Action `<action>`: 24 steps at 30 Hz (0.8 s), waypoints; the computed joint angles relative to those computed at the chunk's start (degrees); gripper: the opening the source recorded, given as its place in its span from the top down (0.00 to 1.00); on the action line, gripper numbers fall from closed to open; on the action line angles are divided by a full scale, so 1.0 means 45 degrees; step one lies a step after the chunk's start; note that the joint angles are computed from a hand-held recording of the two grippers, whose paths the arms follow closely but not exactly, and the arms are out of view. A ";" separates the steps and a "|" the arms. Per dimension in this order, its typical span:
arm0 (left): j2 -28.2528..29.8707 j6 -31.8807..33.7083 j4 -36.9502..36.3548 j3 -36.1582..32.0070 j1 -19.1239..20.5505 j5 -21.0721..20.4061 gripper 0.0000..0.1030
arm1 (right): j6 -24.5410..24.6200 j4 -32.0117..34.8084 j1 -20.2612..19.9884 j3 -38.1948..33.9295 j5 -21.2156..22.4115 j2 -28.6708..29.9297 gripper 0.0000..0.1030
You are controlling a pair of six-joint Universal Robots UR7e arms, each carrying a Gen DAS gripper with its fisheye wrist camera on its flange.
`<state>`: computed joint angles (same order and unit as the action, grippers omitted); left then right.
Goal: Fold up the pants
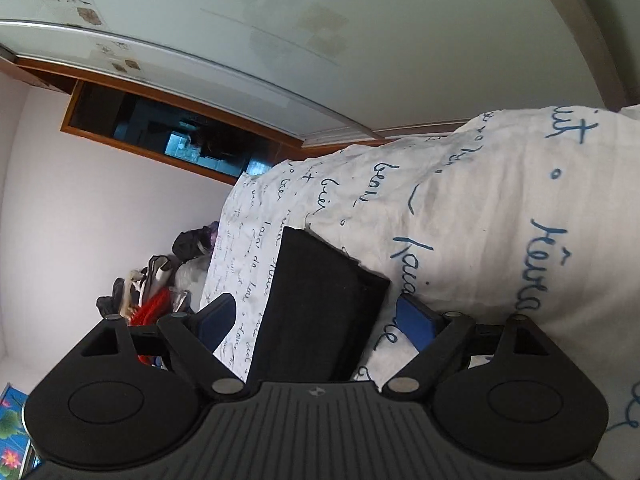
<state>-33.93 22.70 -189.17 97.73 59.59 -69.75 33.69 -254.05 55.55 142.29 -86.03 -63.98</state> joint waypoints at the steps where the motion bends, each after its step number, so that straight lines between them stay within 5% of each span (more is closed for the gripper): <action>1: 0.0006 0.0026 0.0000 -0.0001 -0.0007 0.0034 0.01 | -0.0013 0.0292 0.0214 -0.0331 -0.0158 0.0000 0.15; 8: 0.0042 0.0170 0.0027 -0.0020 -0.0044 0.0217 0.00 | -0.0357 0.1221 0.0348 0.0157 -0.0155 -0.1039 0.15; 17: 0.0058 0.0227 0.0037 -0.0022 -0.0073 0.0304 0.00 | -0.0836 0.1147 0.0646 -0.0302 -0.0533 -0.0657 0.16; 18: 0.0067 0.0255 0.0032 -0.0022 -0.0082 0.0341 0.00 | -0.1043 0.0851 0.0822 -0.0424 -0.0961 -0.0455 0.21; 22: 0.0100 0.0387 0.0027 -0.0017 -0.0138 0.0532 0.00 | -0.1656 0.0949 0.1309 -0.0904 -0.2551 0.0150 0.88; 24: 0.0155 0.0465 0.0013 -0.0036 -0.0200 0.0687 0.00 | -0.1652 -0.0258 0.0959 -0.0857 -0.2103 0.0833 0.93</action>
